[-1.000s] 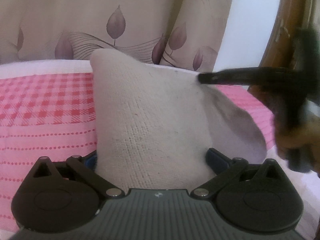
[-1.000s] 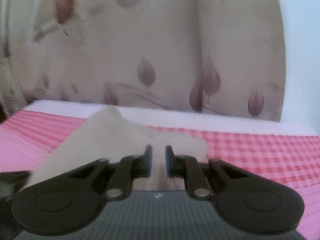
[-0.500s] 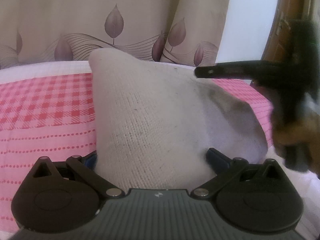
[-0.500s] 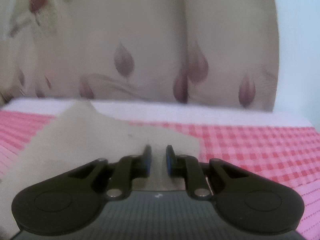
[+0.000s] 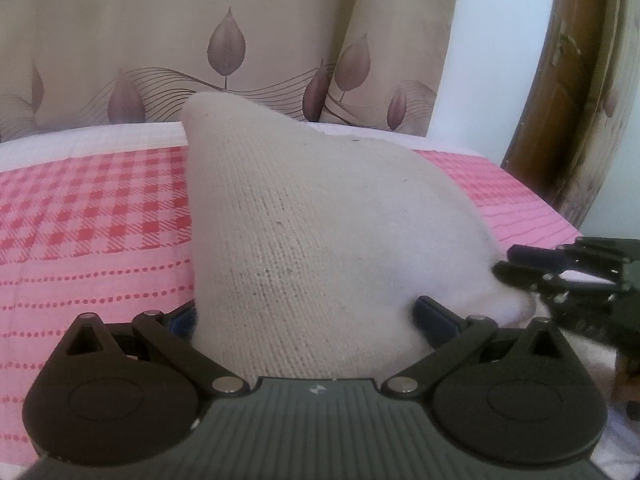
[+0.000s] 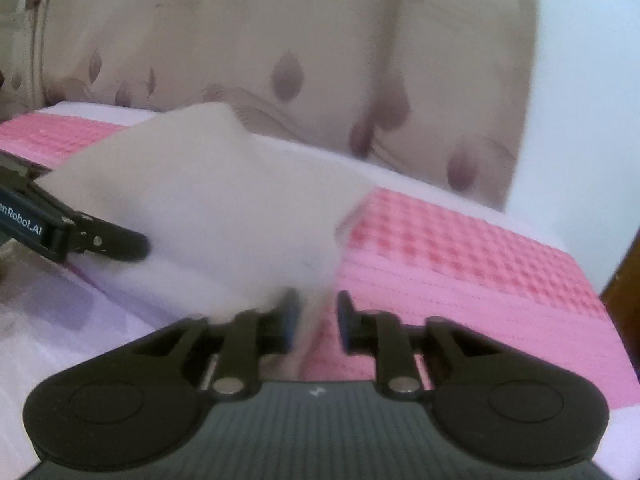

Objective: Fold small clothes

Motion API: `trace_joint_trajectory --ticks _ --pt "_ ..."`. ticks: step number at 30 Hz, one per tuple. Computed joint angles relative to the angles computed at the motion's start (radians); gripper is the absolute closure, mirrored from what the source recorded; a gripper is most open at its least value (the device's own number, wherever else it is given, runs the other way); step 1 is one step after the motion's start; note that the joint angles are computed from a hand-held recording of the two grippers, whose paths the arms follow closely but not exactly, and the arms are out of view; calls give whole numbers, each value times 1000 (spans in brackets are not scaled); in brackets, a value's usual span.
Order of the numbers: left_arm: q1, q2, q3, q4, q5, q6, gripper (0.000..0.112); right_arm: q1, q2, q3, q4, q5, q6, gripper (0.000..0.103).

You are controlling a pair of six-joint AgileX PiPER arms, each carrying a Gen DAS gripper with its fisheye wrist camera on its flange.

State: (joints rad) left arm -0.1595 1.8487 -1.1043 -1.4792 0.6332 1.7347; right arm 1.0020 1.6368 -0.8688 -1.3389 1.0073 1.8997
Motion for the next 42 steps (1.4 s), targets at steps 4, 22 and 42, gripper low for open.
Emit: trace_joint_trajectory --ticks 4,22,42 --pt "1 3 -3 2 1 -1 9 28 -66 7 -27 35 73 78" --pt "4 -1 4 -8 10 -3 9 -480 279 -614 412 -455 -681 78" --pt "9 -3 4 -12 26 -15 9 -615 532 -1080 1518 -469 -1825 57"
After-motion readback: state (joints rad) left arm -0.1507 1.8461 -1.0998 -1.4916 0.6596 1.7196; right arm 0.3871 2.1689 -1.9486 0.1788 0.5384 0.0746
